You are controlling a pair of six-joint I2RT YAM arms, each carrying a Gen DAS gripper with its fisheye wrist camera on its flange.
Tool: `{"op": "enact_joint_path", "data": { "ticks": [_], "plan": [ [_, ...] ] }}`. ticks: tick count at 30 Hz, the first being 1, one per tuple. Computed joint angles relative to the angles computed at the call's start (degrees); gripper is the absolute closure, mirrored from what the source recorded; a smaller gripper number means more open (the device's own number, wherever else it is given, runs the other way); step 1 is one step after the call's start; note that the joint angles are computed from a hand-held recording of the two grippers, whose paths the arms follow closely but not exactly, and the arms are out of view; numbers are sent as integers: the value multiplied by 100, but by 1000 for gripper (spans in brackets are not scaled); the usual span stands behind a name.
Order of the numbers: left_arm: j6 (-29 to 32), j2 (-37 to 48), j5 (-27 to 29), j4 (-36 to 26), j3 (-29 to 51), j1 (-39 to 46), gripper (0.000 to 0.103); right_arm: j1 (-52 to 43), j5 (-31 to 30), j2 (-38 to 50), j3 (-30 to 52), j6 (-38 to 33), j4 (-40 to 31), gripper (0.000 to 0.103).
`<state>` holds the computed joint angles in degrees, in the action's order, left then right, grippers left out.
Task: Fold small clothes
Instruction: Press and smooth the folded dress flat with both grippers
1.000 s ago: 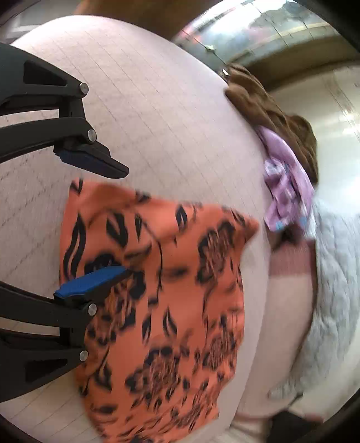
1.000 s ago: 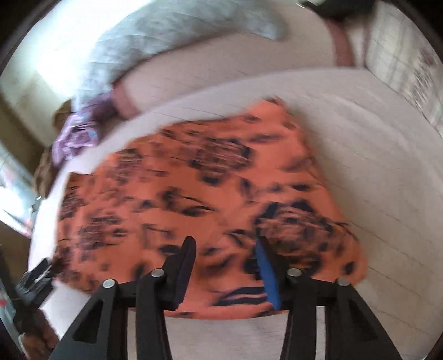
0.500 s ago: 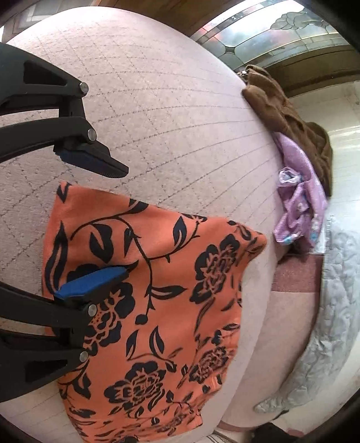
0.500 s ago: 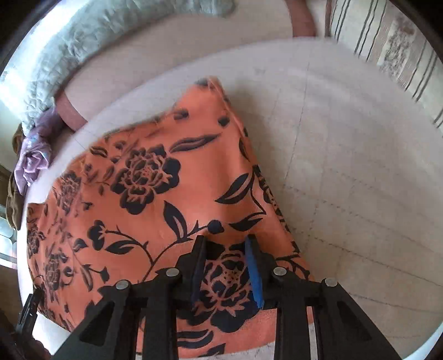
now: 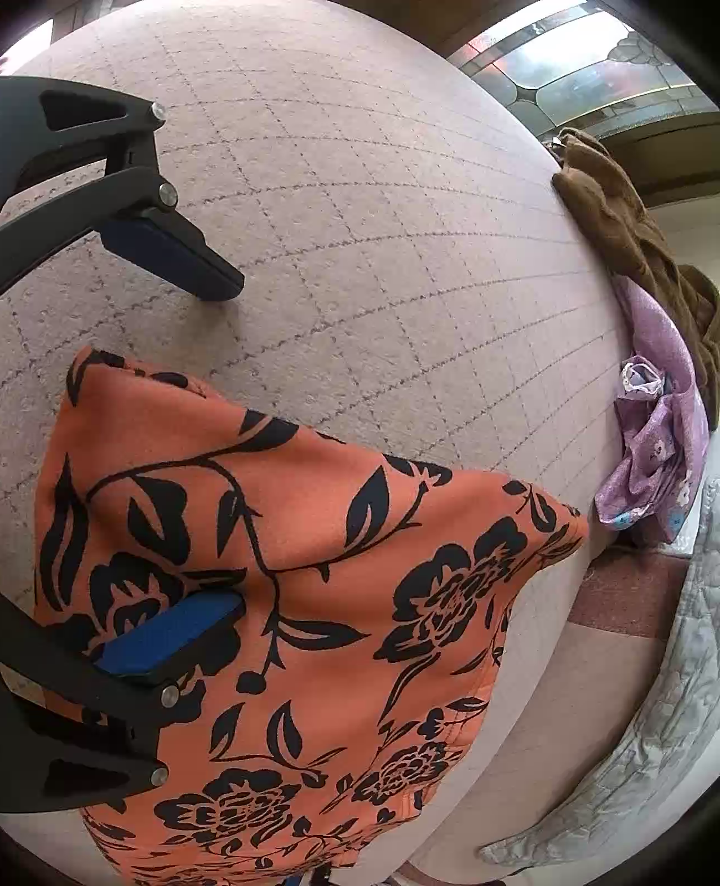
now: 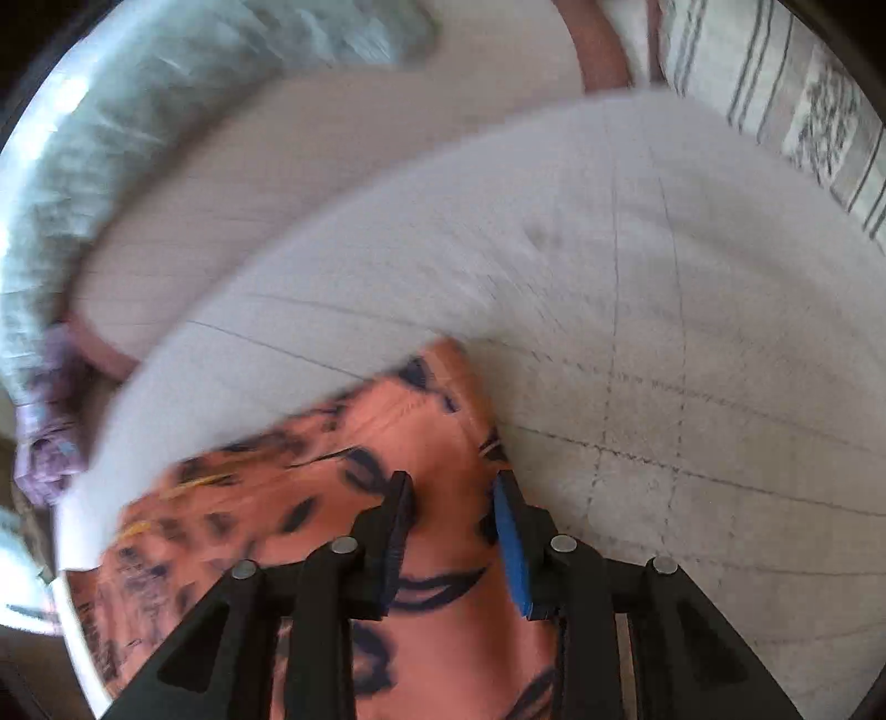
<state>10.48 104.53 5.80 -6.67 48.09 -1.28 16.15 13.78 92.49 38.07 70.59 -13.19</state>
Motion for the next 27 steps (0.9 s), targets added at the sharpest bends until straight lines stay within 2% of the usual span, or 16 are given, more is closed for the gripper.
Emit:
{"op": "enact_joint_path", "data": {
  "ticks": [2,5,7,9,12,15,17,19,22,24,27],
  "plan": [
    [85,51,2,-110,121,15,0,81,221,75,105,143,-112,58],
    [75,-27,-29,-57,197,53,0,393,434,244,754,120,-960,57],
    [41,-200,-58,171,74,114,0,917,967,208,1178,204,-1433,57],
    [23,-233,-99,244,88,149,0,1409,1136,198,1526,5,-1407,57],
    [13,-174,-396,347,109,94,0,1980,993,609,2241,-235,-1313,57],
    [179,-281,-491,469,7,165,0,2437,555,1299,2996,-489,-1110,57],
    [268,-114,-519,420,47,164,0,2652,208,2013,3718,-645,-1347,57],
    [160,-48,-382,192,155,206,0,2653,-170,2785,4585,-719,-1989,56],
    [64,-57,-165,-126,368,377,0,2786,202,3175,5489,-770,-2692,57],
    [126,-122,-328,57,312,377,0,2768,192,3146,5680,-822,-2414,57],
    [177,-95,-384,96,328,369,0,2768,102,3585,6513,-1159,-2408,57]
  ]
}}
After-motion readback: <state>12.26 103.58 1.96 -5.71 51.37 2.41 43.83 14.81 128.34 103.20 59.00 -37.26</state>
